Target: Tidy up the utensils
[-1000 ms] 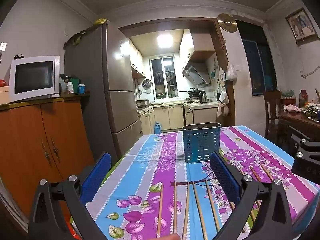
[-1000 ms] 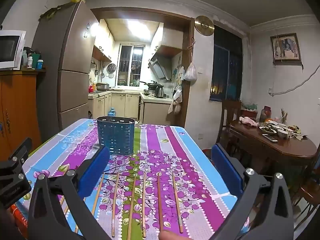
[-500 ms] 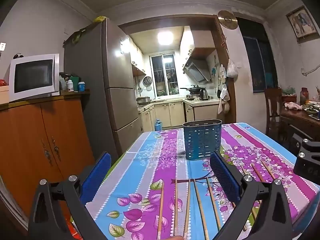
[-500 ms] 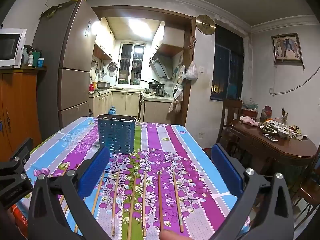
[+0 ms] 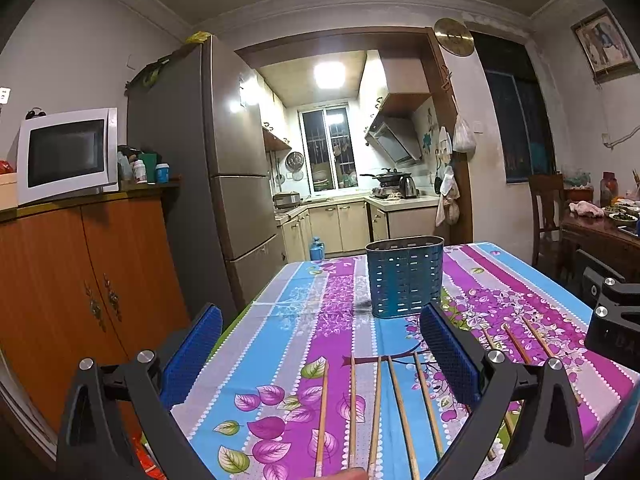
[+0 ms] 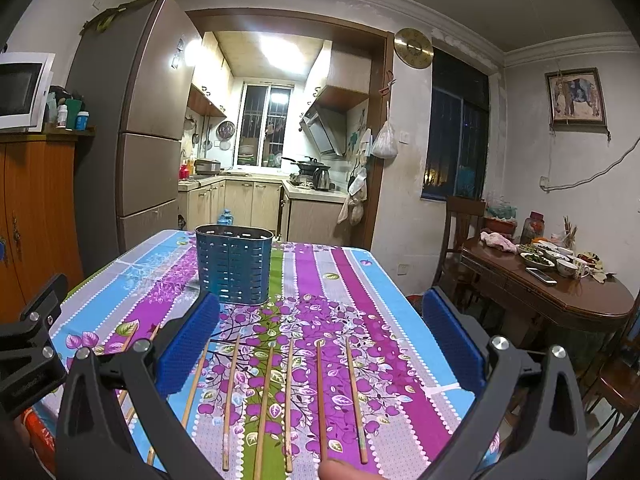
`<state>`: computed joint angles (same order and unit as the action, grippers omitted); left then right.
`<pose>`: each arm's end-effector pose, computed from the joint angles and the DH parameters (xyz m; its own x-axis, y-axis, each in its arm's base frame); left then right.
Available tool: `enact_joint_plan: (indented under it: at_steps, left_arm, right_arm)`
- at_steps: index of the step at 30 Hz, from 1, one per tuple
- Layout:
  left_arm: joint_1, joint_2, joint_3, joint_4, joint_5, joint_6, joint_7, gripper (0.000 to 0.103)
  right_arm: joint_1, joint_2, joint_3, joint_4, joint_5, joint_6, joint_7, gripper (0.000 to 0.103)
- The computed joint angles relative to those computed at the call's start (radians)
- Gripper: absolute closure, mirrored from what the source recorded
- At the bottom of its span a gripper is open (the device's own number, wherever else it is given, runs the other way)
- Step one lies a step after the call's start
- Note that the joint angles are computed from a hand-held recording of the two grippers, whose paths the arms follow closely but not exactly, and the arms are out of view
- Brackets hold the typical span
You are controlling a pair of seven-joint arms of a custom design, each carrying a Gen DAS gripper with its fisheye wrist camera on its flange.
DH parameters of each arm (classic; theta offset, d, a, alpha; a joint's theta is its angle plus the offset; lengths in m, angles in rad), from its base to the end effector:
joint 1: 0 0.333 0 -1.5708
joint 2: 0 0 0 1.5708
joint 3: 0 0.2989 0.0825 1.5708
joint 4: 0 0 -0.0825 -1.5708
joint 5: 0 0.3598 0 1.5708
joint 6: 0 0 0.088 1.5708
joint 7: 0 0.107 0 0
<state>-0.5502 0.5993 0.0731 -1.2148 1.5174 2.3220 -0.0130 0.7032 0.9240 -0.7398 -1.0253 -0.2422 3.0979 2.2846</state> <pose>0.6572 -0.3374 0.4942 0.3190 -0.9350 -0.1552 -0.2134 0.0887 -0.9729 0.7224 0.2782 0.4979 0.0679 -0.9914 0.1121 -0.2136 -0.1242 -0.9690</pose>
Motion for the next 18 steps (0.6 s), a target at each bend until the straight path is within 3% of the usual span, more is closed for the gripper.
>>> enact_joint_plan:
  at_steps: [18]
  left_arm:
    - [0.004,0.002,-0.001,-0.003,-0.004,0.002,0.004,0.004]
  right_arm:
    - [0.006,-0.004,-0.001,-0.011,-0.002,0.001,-0.003,0.005]
